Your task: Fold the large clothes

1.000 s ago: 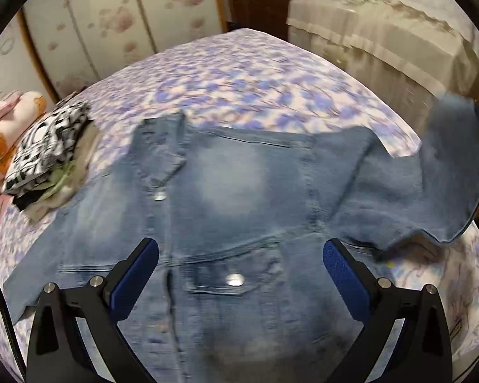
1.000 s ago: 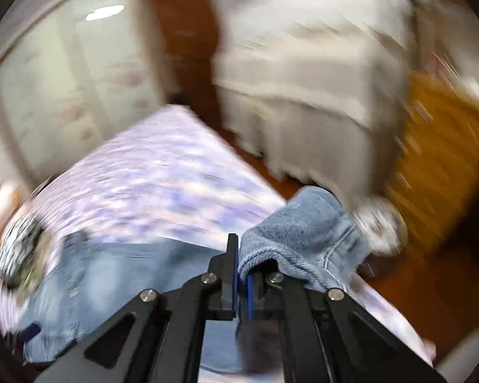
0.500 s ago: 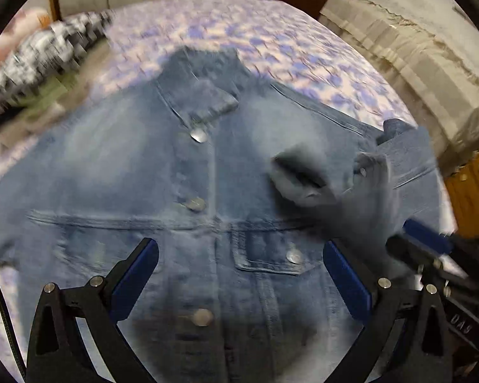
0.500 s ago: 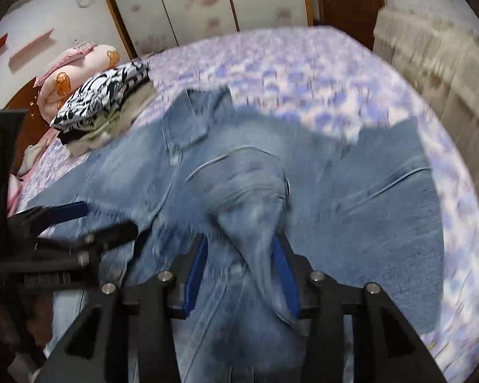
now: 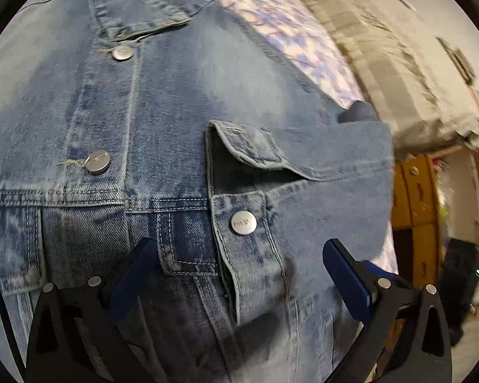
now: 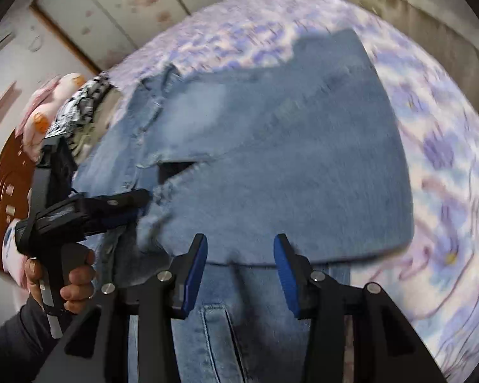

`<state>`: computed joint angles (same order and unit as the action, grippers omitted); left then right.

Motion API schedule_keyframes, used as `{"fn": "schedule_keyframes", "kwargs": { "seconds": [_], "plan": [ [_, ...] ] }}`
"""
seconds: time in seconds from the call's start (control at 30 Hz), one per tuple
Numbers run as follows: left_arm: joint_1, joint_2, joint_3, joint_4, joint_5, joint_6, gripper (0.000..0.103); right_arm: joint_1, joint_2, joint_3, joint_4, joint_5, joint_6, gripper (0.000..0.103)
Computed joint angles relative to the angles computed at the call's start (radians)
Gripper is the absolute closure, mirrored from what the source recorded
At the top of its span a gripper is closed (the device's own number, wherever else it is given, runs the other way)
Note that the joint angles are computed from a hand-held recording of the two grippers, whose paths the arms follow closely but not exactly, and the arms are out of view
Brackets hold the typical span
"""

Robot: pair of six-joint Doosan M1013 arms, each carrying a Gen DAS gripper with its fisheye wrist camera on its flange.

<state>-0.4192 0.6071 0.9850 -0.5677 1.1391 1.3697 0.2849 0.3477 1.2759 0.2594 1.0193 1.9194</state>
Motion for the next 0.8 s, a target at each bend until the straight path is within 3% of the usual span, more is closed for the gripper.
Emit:
{"fn": "schedule_keyframes", "kwargs": {
  "seconds": [0.17, 0.33, 0.4, 0.43, 0.47, 0.6, 0.8],
  "plan": [
    [0.026, 0.015, -0.005, -0.128, 0.062, 0.053, 0.001, 0.018, 0.023, -0.03, -0.006, 0.076, 0.077, 0.06],
    [0.021, 0.046, -0.067, -0.127, 0.147, 0.026, 0.001, 0.016, 0.03, -0.058, 0.089, 0.128, 0.12, 0.06],
    [0.014, 0.057, -0.094, -0.122, 0.169, -0.002, 0.005, 0.016, 0.03, -0.072, 0.111, 0.151, 0.124, 0.06],
    [0.014, 0.057, -0.097, -0.132, 0.178, -0.006, 0.015, 0.016, 0.028, -0.078, 0.118, 0.166, 0.129, 0.06],
    [0.014, 0.056, -0.096, -0.142, 0.185, -0.01, 0.021, 0.015, 0.025, -0.078, 0.119, 0.171, 0.132, 0.06],
    [0.017, 0.046, -0.066, -0.203, 0.177, -0.036, 0.021, 0.007, 0.006, -0.068, 0.128, 0.175, 0.165, 0.06],
    [0.009, 0.072, -0.09, -0.2, 0.179, -0.034, 0.021, -0.008, -0.004, -0.038, 0.164, 0.145, 0.194, 0.06]
  ]
}}
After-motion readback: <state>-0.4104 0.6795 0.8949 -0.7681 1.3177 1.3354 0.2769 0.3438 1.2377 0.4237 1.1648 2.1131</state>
